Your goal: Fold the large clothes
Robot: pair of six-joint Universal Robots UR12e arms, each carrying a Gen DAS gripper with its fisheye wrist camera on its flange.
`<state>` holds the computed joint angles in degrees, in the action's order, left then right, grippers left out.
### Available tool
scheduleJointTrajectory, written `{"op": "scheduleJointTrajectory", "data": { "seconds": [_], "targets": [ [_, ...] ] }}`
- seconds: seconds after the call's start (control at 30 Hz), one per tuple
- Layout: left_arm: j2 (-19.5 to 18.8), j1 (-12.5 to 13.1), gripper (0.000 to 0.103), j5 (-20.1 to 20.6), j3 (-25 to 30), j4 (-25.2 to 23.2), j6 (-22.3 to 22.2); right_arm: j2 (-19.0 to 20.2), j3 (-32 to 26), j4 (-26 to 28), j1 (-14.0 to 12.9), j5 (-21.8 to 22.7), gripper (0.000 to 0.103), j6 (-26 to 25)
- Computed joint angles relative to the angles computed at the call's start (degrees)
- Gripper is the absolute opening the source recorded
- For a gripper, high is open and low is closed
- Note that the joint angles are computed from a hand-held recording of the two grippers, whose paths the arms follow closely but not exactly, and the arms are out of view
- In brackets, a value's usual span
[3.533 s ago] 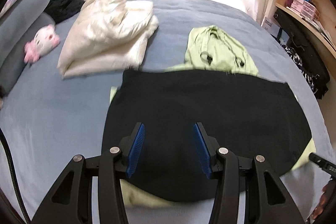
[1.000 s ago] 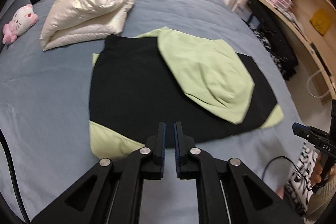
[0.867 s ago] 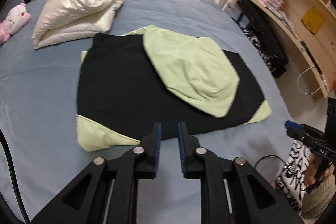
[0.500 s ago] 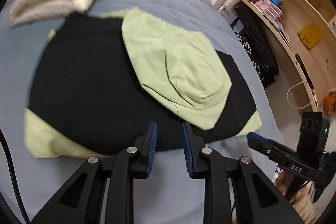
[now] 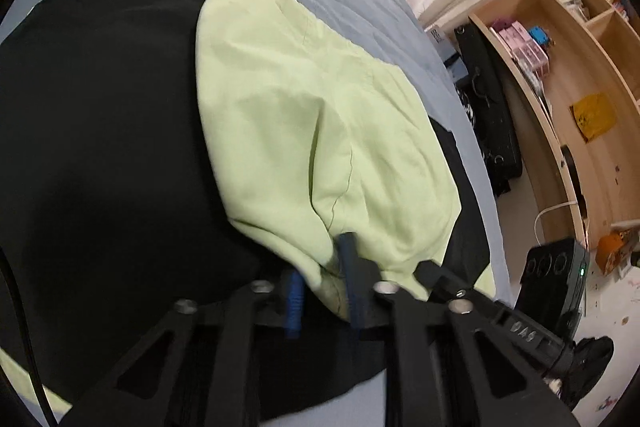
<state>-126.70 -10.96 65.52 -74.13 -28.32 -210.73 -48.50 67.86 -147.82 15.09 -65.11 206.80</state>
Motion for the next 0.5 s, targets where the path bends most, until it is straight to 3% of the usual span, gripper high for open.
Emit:
{"op": "scheduleJointTrajectory", "data": {
  "seconds": [0.03,0.1,0.23,0.27,0.33,0.4,0.5],
  "targets": [
    [0.1,-0.4,0.009,1.5,0.2,0.4,0.3,0.2,0.0,-0.3,0.1,0.4,0.013,0.2],
    [0.6,-1.2,0.008,5.2,0.4,-0.3,1.9,-0.1,0.5,-1.9,0.3,0.0,0.01,1.1],
    [2.4,-2.1,0.007,10.4,-0.8,-0.9,5.7,-1.3,2.6,-5.9,0.1,4.1,0.008,3.9],
    [2.3,-2.2,0.008,11.4,-0.6,-2.9,6.5,-1.5,2.8,-5.2,0.4,3.5,0.008,2.8],
    [1.9,-2.0,0.01,11.1,-0.3,-6.2,6.3,-1.2,1.6,1.4,1.4,-1.6,0.008,-1.3],
    [2.3,-1.8,0.015,9.9,-1.5,-4.4,5.2,-1.1,1.7,2.8,1.5,-2.3,0.008,-0.9],
    [3.8,-2.7,0.029,13.3,-3.3,-1.3,8.1,-2.0,0.6,8.3,1.6,-2.4,0.011,-4.2]
  ]
}}
